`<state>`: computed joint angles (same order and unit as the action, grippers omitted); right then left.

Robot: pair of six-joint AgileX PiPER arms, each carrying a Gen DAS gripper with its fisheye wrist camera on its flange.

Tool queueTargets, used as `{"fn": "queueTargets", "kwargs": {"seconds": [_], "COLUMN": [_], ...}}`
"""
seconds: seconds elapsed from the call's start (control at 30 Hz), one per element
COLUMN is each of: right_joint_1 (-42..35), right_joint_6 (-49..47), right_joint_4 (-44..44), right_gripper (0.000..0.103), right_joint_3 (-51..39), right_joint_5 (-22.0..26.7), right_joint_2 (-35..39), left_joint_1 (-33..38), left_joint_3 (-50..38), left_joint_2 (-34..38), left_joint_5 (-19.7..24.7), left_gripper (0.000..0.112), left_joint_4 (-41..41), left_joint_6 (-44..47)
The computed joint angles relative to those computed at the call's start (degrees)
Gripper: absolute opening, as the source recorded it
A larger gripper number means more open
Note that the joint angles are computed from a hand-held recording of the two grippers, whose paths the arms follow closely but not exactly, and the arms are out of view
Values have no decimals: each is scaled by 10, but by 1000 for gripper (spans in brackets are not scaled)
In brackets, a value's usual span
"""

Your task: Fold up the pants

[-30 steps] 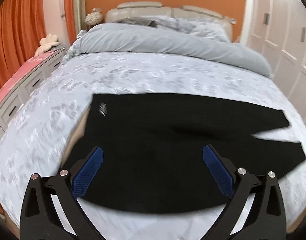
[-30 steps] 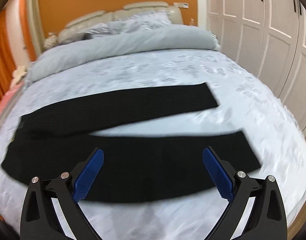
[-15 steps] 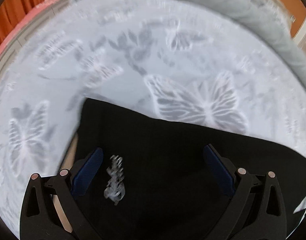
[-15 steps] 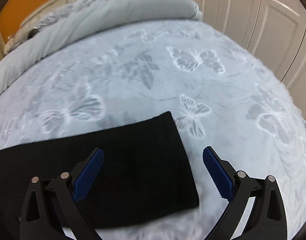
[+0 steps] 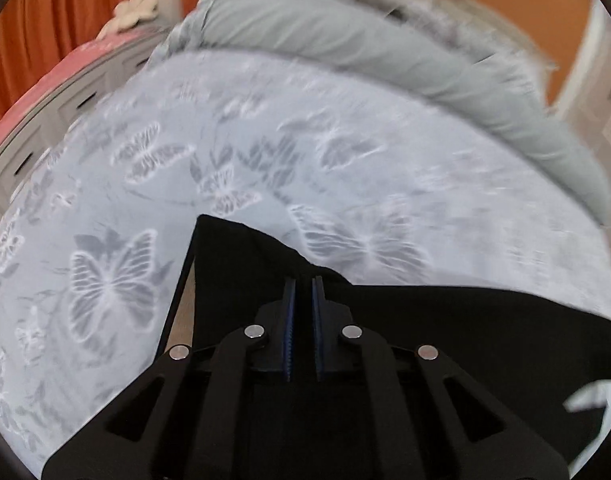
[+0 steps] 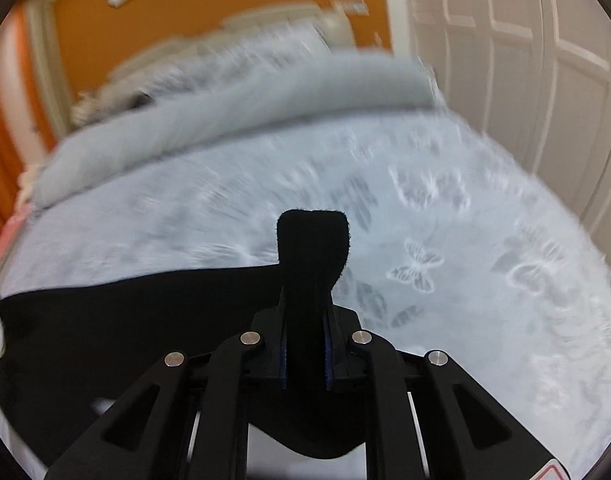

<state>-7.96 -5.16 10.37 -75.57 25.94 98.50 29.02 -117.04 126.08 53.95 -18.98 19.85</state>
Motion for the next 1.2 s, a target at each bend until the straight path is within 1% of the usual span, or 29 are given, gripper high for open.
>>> {"fn": "queueTargets", "kwargs": {"seconds": [0.03, 0.1, 0.13, 0.17, 0.27, 0.33, 0.37, 0.4, 0.43, 0.47, 0.5, 0.53, 0.57, 0.6, 0.63, 0.67, 0.7, 0.73, 0.83, 0.87, 0.93, 0.97, 1.0, 1.03, 1.07, 1.1, 1.13, 1.17, 1.2], "right_joint_1": [-3, -14, -25, -36, -54, -65, -70, -75, -87, -103, -119, -136, -161, -174, -181, -196, -221, -232, -253, -254, -307, -316, -301, -279, -253, -236, -223, -215, -205], "right_joint_6": [-35, -88, -122, -150, -175, -173, -164, -151, -157, -167, -167, -179, -209, -222, -220, -229, -252, -259, -248, -247, -276, -282, -265, -225, -167, -110, -53, 4, 62], "right_joint_4": [25, 52, 70, 75, 67, 47, 33, 17, 23, 33, 43, 63, 103, 124, 136, 159, 204, 236, 287, 302, 347, 358, 356, 334, 300, 265, 225, 182, 133], "right_gripper": [11, 11, 11, 11, 12, 15, 20, 32, 38, 49, 59, 62, 65, 68, 69, 74, 80, 83, 85, 85, 86, 86, 86, 86, 86, 85, 85, 86, 86], "right_joint_3": [35, 106, 140, 177, 263, 328, 355, 394, 414, 431, 445, 455, 460, 465, 467, 470, 467, 467, 474, 476, 483, 486, 484, 479, 467, 464, 462, 465, 463], "right_joint_5": [1, 13, 21, 29, 48, 41, 33, 16, 7, 6, 9, 17, 40, 58, 80, 104, 148, 175, 221, 225, 270, 278, 264, 246, 233, 222, 213, 207, 215], "right_joint_2": [-44, -137, -177, -219, -284, -297, -296, -301, -307, -319, -341, -367, -403, -429, -460, -487, -515, -532, -560, -555, -548, -542, -524, -502, -477, -474, -494, -537, -594], "left_joint_1": [22, 69, 87, 109, 178, 214, 221, 233, 258, 273, 298, 326, 344, 356, 359, 354, 335, 317, 261, 243, 224, 220, 220, 222, 227, 233, 242, 245, 246], "left_joint_3": [57, 172, 220, 258, 358, 421, 443, 467, 479, 476, 468, 453, 442, 436, 433, 428, 419, 422, 412, 398, 395, 392, 394, 397, 405, 410, 410, 411, 411], "left_joint_2": [-55, -143, -174, -202, -249, -247, -246, -242, -226, -216, -204, -192, -185, -186, -187, -187, -186, -191, -181, -169, -148, -138, -129, -120, -117, -113, -112, -114, -117], "left_joint_5": [10, 3, -10, -4, 12, -2, -24, -43, -39, -25, 7, 55, 87, 111, 123, 135, 143, 137, 102, 95, 79, 77, 76, 80, 82, 81, 89, 93, 93], "left_gripper": [6, 6, 6, 7, 7, 7, 7, 8, 12, 15, 23, 44, 61, 88, 91, 91, 91, 91, 91, 91, 88, 86, 82, 81, 81, 80, 80, 80, 80], "left_joint_4": [-28, -100, -130, -149, -162, -145, -134, -129, -142, -151, -170, -201, -227, -251, -263, -269, -263, -261, -252, -243, -239, -233, -233, -236, -240, -254, -260, -262, -262], "left_joint_6": [51, 154, 195, 232, 309, 342, 345, 355, 368, 365, 362, 357, 351, 332, 321, 306, 279, 259, 200, 176, 151, 145, 143, 141, 142, 151, 162, 168, 174]}}
